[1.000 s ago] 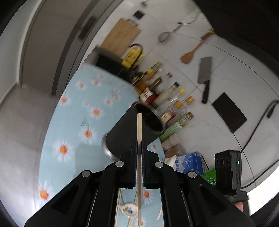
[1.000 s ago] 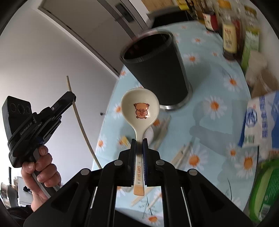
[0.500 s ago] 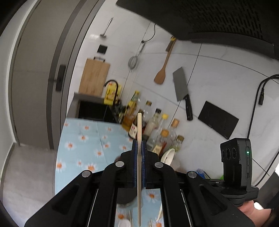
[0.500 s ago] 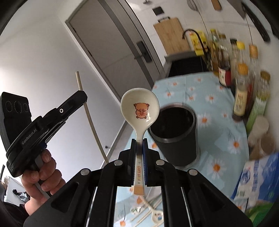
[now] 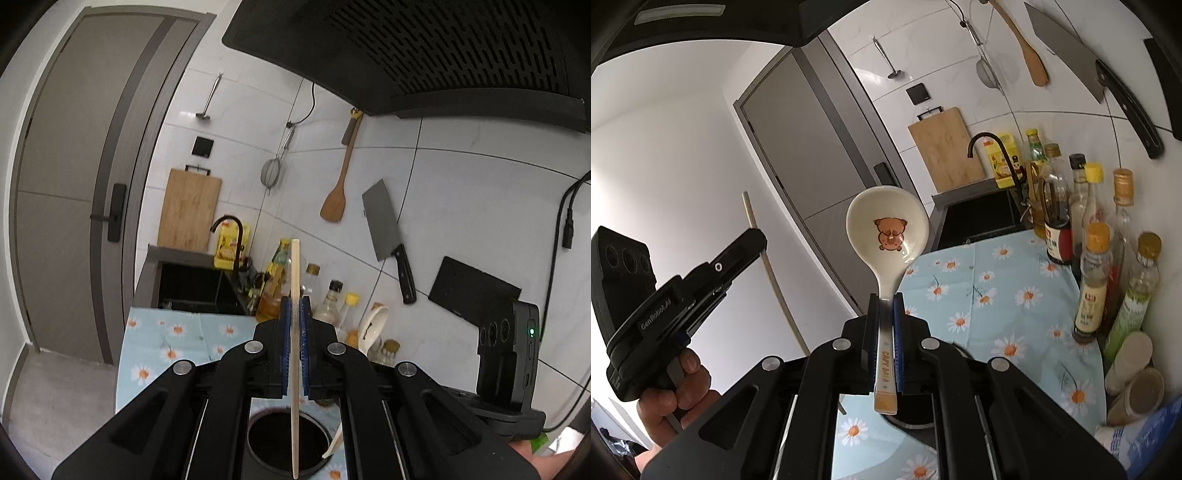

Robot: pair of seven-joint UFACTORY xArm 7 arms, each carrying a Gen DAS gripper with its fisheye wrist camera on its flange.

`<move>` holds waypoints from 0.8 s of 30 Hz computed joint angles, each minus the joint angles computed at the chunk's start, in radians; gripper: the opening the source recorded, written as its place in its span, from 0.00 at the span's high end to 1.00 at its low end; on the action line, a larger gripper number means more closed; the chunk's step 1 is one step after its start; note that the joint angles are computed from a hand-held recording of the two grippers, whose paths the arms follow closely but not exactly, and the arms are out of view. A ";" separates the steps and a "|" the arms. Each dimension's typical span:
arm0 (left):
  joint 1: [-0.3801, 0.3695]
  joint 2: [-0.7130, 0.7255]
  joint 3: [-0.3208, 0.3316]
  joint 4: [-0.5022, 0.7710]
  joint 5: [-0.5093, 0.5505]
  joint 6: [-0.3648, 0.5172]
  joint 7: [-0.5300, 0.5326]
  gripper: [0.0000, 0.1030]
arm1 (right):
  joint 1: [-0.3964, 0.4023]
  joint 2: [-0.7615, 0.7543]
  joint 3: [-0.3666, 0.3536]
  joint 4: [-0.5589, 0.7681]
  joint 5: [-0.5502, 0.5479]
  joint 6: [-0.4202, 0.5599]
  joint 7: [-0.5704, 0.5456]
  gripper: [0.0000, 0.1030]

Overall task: Organize utensils
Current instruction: 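Carry the spoon and chopstick over the black holder and drop them in with both tools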

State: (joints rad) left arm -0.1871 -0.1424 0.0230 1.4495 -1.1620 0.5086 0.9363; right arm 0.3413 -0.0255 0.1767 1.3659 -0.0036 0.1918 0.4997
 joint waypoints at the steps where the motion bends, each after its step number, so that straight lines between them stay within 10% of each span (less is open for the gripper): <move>1: -0.002 0.014 0.001 0.015 -0.012 -0.003 0.008 0.97 | -0.002 0.009 -0.002 0.006 -0.001 -0.009 -0.002 0.92; 12: 0.028 0.086 -0.043 0.059 -0.070 -0.008 0.046 0.97 | 0.003 0.069 -0.033 0.046 -0.257 -0.020 0.224 0.92; 24: 0.039 0.125 -0.078 -0.005 -0.020 -0.035 0.040 0.97 | 0.018 0.101 -0.041 0.013 -0.247 0.023 0.233 0.92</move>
State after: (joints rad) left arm -0.1476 -0.0169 -0.0549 1.4449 -1.1821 0.4735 0.9765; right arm 0.3597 0.0750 0.1360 1.3790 -0.2508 0.2144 0.7323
